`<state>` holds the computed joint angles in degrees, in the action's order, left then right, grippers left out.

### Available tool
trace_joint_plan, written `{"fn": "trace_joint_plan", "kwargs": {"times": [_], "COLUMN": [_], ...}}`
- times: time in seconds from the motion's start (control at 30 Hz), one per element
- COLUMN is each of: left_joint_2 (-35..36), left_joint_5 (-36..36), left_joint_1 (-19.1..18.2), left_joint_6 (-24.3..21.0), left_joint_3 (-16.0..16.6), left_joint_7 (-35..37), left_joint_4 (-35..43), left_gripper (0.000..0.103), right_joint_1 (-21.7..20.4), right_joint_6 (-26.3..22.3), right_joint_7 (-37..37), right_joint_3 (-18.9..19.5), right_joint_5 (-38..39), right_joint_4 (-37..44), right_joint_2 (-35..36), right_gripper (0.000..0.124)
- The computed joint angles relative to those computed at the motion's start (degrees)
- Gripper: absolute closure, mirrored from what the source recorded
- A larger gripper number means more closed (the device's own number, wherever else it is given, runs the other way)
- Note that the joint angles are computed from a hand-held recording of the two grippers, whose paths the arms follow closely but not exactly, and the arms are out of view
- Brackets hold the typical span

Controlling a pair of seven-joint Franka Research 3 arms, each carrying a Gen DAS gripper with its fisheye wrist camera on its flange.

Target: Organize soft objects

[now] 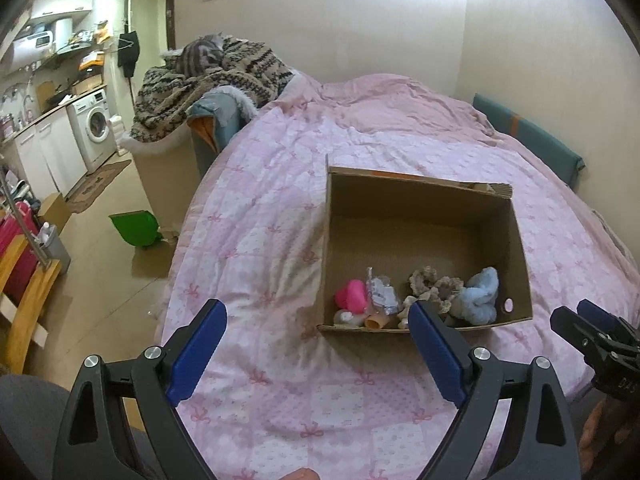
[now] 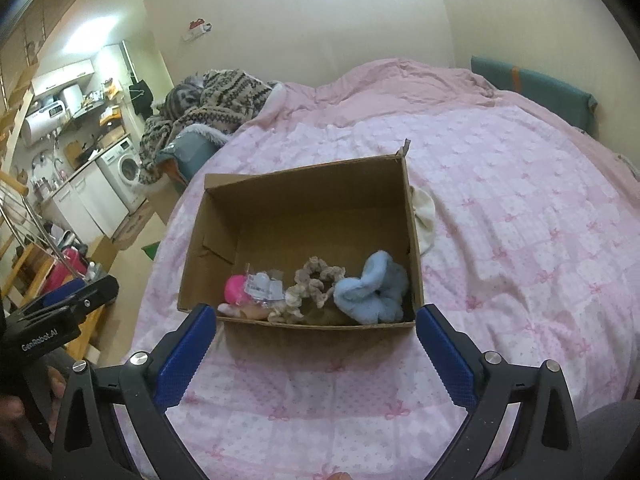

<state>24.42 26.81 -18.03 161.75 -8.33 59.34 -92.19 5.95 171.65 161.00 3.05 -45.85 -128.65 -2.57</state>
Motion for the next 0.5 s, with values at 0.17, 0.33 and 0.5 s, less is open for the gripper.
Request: {"fn": "trace_joint_plan", "kwargs": {"times": [0.17, 0.33, 0.5], "left_joint_2": [0.5, 0.27, 0.42], "left_joint_5": [-2.64, -2.57, -4.05], "left_joint_1": [1.32, 1.03, 1.51], "left_joint_6": [0.76, 1.56, 1.16], "left_joint_3": [-1.19, -0.94, -1.92], "left_joint_7": [1.07, 1.52, 3.48], "left_joint_4": [-0.25, -0.93, -1.06], "left_gripper": [0.012, 0.012, 0.012], "right_joint_1": [0.55, 1.97, 2.84], "right_joint_6": [-2.44, -3.49, -4.43], "right_joint_7": [4.35, 3.37, 2.42], "right_joint_3": [-0.31, -1.47, -2.02], "right_joint_5": [-5.34, -5.1, -3.83], "right_joint_4": [1.71, 2.59, 2.6], "right_joint_2": [1.44, 2.42, 2.4], "right_gripper": [0.021, 0.021, 0.021]}}
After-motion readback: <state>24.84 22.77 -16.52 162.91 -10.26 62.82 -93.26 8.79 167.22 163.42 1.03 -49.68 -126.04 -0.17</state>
